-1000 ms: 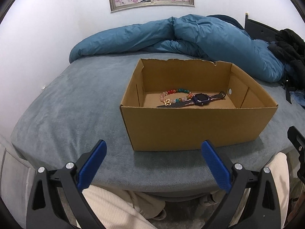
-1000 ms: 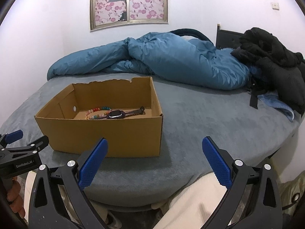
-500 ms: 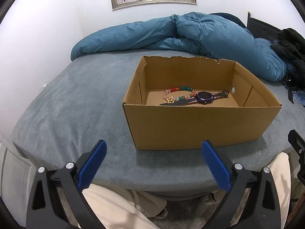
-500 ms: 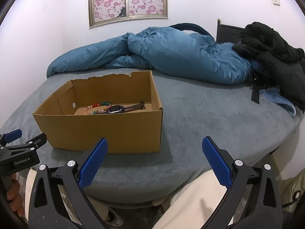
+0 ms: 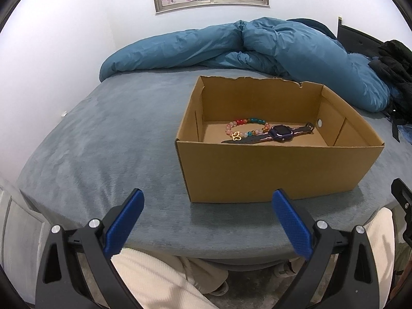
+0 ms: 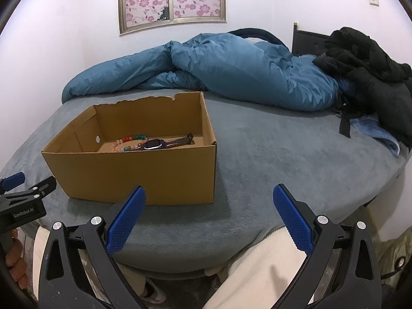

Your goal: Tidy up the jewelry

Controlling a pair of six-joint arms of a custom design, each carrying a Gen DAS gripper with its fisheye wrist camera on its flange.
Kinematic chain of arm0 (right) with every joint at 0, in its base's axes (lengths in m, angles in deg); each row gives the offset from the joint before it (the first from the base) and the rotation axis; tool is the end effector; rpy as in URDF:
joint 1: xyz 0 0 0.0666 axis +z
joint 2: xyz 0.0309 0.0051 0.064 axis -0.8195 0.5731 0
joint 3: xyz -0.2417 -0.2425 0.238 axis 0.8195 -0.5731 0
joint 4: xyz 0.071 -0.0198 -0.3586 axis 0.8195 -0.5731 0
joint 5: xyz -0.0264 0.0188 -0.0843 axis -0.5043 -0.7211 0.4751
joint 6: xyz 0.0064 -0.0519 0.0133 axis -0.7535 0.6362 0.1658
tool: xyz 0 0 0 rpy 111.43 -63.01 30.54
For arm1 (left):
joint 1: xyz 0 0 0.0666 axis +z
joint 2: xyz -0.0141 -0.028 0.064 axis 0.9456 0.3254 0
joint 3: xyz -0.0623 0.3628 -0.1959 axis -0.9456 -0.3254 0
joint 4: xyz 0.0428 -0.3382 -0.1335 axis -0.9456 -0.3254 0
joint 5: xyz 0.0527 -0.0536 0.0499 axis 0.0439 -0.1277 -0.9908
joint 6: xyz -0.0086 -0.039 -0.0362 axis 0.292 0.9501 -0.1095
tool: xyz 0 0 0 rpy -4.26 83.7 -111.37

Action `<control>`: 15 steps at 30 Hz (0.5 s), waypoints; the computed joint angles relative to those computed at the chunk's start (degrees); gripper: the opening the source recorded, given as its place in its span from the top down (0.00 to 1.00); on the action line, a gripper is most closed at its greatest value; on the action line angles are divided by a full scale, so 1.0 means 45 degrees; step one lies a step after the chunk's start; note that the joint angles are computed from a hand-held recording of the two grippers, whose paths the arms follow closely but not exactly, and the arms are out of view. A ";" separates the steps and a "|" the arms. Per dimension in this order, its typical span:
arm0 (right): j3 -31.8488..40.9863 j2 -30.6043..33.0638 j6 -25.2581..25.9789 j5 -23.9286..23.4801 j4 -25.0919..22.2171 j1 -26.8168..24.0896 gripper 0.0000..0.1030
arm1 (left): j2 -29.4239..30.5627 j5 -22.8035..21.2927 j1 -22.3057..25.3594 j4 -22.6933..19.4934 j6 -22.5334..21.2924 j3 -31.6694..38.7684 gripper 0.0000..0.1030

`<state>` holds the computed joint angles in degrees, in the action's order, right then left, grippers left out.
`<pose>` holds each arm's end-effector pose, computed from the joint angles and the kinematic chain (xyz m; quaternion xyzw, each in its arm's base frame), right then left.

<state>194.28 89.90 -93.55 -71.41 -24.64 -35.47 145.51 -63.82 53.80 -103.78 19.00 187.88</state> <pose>0.6480 0.2248 0.5126 -0.0695 0.8969 0.0402 0.4349 0.5868 -0.1648 0.5391 -0.1302 0.9158 0.1085 0.3642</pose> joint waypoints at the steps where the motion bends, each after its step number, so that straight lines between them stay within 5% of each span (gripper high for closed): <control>1: 0.0075 0.0044 0.0010 0.0015 -0.0050 -0.0010 0.08 | 0.0004 -0.0003 0.0025 -0.0026 0.0031 0.0005 0.05; 15: 0.0105 0.0115 0.0228 0.0265 0.0035 -0.0108 0.08 | 0.0020 -0.0017 0.0089 -0.0010 0.0111 -0.0007 0.05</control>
<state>194.75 90.41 -92.52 -70.22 -24.48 -35.96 145.60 -63.90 54.20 -103.82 19.50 187.84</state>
